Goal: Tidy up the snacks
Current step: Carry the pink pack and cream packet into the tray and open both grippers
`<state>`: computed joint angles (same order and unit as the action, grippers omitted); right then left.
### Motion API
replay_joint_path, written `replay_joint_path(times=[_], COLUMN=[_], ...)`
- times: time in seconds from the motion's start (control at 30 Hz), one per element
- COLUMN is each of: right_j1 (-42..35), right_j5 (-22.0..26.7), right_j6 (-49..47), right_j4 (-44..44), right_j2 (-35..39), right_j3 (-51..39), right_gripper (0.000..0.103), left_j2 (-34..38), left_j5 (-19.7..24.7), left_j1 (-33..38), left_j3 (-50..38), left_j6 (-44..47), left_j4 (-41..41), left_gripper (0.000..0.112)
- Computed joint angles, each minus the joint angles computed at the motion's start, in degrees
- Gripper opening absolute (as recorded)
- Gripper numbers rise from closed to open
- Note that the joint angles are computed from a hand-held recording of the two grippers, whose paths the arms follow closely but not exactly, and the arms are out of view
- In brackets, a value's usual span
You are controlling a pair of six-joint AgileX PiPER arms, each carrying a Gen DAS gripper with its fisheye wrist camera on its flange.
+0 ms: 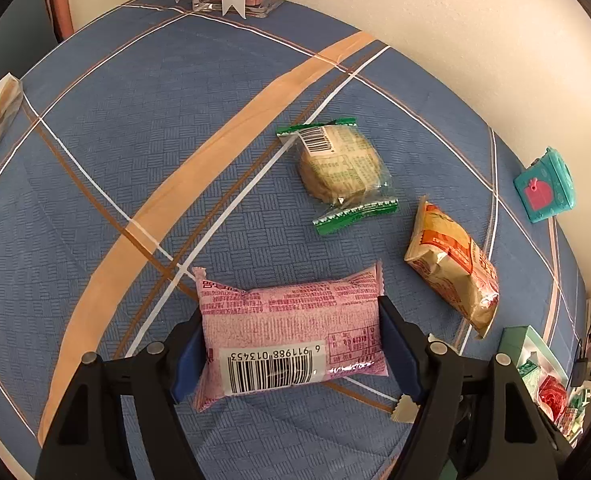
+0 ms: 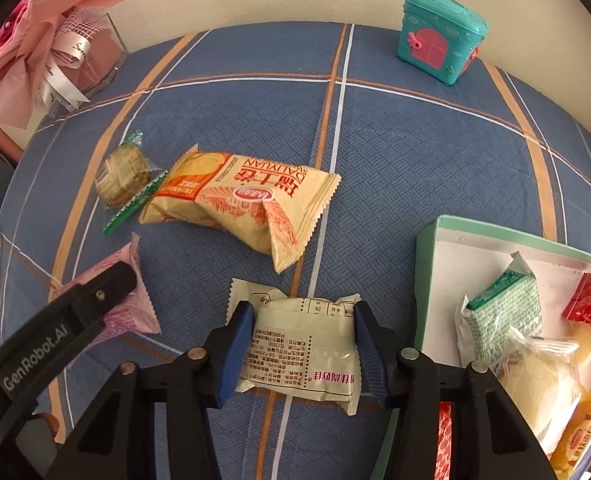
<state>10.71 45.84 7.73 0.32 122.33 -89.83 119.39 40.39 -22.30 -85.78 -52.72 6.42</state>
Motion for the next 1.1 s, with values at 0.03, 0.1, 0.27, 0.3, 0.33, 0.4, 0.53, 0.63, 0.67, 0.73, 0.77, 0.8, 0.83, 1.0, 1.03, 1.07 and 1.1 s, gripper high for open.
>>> replay_joint_path(times=[0.03, 0.1, 0.27, 0.3, 0.33, 0.4, 0.53, 0.63, 0.67, 0.73, 0.77, 0.8, 0.83, 1.0, 1.03, 1.07, 1.1], right_j1=[-0.10, -0.50, -1.86, -2.14, -2.46, -3.09, -4.76, -6.17, -6.79, -7.68, -8.06, -8.63, -9.14, -10.60, -11.19, -11.88, -12.53], right_j5=[-0.22, -0.65, -1.67, -1.84, -2.05, -2.25, -2.48, -1.90, -1.60, -1.18, -1.06, -0.74, -0.64, -1.28, -1.25, -1.09, -0.88], right_j6=[-0.29, -0.87, -3.21, -3.59, -4.03, -4.85, -6.71, -8.03, -8.71, -9.37, -9.56, -9.98, -10.55, -12.11, -12.73, -13.43, -14.07], right_j4=[0.43, 1.52, 4.66, 5.14, 5.78, 6.95, 8.86, 10.08, 10.50, 10.76, 10.78, 10.95, 11.38, 12.95, 13.34, 13.83, 14.30], right_j2=[-0.38, -1.35, -5.40, -6.43, -7.38, -9.49, -13.45, -16.99, -18.13, -19.26, -20.34, -21.44, -22.32, -24.43, -25.12, -25.93, -26.67], right_j3=[0.60, 1.98, 6.36, 7.31, 8.24, 10.16, 13.67, 16.06, 16.72, 17.02, 17.69, 18.29, 18.93, 20.50, 20.89, 21.29, 21.64], right_gripper=[0.053, 0.053, 0.053, 0.053, 0.053, 0.053, 0.053, 0.053, 0.053, 0.053, 0.053, 0.053, 0.053, 0.053, 0.053, 0.053, 0.053], left_j2=[-0.06, -0.61, -2.84, -3.39, -4.07, -5.08, -6.44, -7.05, -7.06, -7.19, -6.49, -6.52, -6.50, -6.42, -6.34, -6.18, -6.11], left_j5=[-0.23, 0.42, 0.92, 0.73, 0.68, 0.13, 1.22, 2.00, 2.40, 3.09, 3.32, 3.68, 3.93, 6.61, 7.11, 7.71, 8.51], left_j1=[0.11, -0.10, -0.97, -1.40, -1.74, -2.19, -4.22, -5.64, -6.10, -7.05, -7.22, -7.70, -8.11, -10.67, -11.24, -11.82, -12.44], left_j3=[0.18, -0.07, 1.04, 1.67, 2.23, 3.43, 3.52, 3.22, 2.87, 2.37, 1.47, 1.17, 0.83, -1.53, -2.20, -3.02, -3.75], left_j6=[0.19, 0.09, -0.33, -0.80, -1.09, -1.49, -3.09, -3.80, -4.09, -4.66, -4.73, -5.00, -5.22, -7.04, -7.30, -7.46, -7.73], left_j4=[-0.06, 0.14, 0.89, 1.14, 1.27, 1.52, 3.12, 4.07, 4.44, 5.26, 5.63, 6.06, 6.40, 9.32, 9.86, 10.34, 10.88], left_gripper=[0.078, 0.078, 0.078, 0.078, 0.078, 0.078, 0.078, 0.078, 0.078, 0.078, 0.078, 0.078, 0.078, 0.078, 0.078, 0.078, 0.078])
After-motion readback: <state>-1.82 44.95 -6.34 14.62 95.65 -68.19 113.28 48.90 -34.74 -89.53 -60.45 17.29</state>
